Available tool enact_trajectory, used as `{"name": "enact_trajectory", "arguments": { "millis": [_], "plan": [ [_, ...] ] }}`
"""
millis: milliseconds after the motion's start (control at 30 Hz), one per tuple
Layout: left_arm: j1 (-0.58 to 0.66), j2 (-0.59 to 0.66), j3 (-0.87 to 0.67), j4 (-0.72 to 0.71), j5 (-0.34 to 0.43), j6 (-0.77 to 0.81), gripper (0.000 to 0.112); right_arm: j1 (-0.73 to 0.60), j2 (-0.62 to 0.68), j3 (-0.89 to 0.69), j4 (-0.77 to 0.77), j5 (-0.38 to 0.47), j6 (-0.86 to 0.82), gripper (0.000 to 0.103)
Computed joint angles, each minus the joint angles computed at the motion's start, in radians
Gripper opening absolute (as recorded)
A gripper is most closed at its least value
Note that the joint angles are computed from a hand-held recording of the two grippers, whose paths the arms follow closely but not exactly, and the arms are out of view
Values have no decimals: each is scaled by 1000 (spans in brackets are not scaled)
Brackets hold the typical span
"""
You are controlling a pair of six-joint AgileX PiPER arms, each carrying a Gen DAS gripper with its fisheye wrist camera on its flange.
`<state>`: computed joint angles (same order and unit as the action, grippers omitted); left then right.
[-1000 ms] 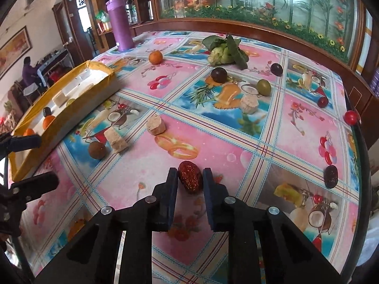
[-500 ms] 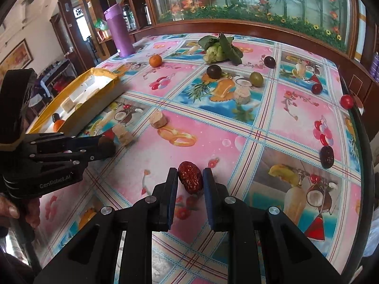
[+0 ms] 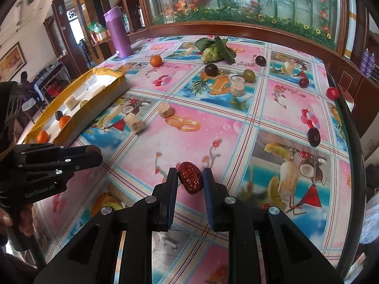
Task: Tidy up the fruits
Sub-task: 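Carry the date and brown fruit into the foam tray and open both tools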
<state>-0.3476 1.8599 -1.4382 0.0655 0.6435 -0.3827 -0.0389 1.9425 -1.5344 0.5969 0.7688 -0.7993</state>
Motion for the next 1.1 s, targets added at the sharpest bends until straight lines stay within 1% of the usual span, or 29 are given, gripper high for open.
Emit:
{"name": "enact_trajectory", "arguments": {
  "millis": [300,467,767,1100],
  "plan": [
    [-15,-127,132,-12,-62,27,24,9,-125,192,-17,-76,33,21],
    [3,-184,184,-22,-88,65,24,33,-162,234,-25,-90,75,21],
    [88,-267,261,-71,-110,146,24,139,-187,210,-73,-107,168,21],
    [254,-339,325,-172,-116,281,24,288,-152,111,-145,-92,275,21]
  ]
}}
